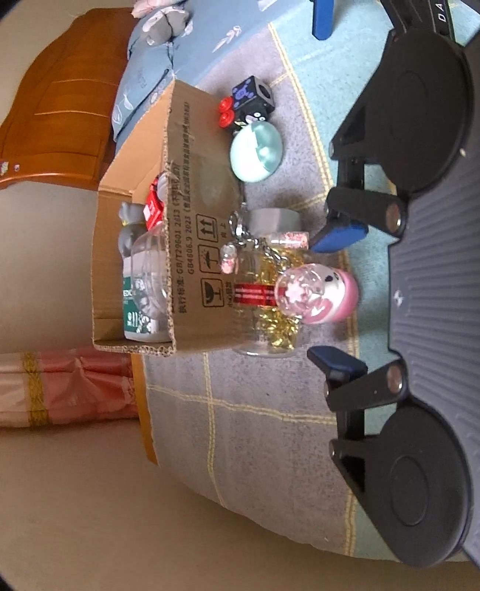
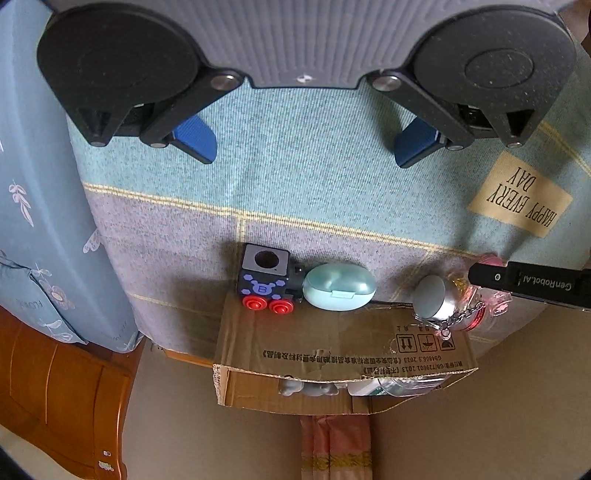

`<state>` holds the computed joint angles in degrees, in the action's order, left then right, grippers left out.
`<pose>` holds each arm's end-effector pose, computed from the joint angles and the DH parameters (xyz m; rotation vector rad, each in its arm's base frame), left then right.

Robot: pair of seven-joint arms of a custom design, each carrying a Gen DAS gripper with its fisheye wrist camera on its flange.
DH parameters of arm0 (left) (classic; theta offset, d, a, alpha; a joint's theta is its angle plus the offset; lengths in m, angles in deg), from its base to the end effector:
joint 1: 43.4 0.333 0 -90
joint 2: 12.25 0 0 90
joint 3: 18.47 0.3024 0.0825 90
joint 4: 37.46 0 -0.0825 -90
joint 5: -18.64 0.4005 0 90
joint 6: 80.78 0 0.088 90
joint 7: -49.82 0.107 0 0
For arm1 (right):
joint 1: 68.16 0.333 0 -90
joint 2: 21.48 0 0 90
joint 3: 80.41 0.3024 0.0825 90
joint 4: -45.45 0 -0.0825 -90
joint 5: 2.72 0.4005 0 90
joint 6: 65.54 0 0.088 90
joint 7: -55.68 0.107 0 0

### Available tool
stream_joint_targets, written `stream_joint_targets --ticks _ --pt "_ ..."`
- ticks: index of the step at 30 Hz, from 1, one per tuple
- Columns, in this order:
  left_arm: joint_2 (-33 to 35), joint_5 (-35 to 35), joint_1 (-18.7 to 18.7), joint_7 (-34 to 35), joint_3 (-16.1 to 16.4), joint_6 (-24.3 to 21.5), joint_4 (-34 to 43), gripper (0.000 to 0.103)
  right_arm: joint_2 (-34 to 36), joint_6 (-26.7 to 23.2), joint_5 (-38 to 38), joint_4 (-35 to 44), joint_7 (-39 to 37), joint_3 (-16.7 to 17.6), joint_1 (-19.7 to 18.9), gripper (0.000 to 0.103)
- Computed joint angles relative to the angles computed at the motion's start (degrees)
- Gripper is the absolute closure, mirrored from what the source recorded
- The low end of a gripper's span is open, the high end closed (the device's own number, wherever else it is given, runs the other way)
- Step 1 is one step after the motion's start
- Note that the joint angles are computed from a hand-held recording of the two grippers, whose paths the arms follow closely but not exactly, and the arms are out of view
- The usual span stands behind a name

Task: Organize rigid objects
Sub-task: 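Grasp the pink keychain bottle with the left gripper and lift it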

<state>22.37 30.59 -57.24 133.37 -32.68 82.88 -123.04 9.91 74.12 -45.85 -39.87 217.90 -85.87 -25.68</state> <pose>0.6874 -0.3319 0.3986 -1.3825 2.2119 -0.9362 0.5886 0.4579 0.3797 -1.7214 1.9008 -0.7573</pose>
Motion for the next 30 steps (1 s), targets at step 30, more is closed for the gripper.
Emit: stream_joint_targets --ticks 30 --pt "-11.77 -17.35 9.23 24.23 -10.92 -3.18 -14.21 0.072 0.42 -0.7 -1.21 0.54 1.66 -0.24 0.35 0.0"
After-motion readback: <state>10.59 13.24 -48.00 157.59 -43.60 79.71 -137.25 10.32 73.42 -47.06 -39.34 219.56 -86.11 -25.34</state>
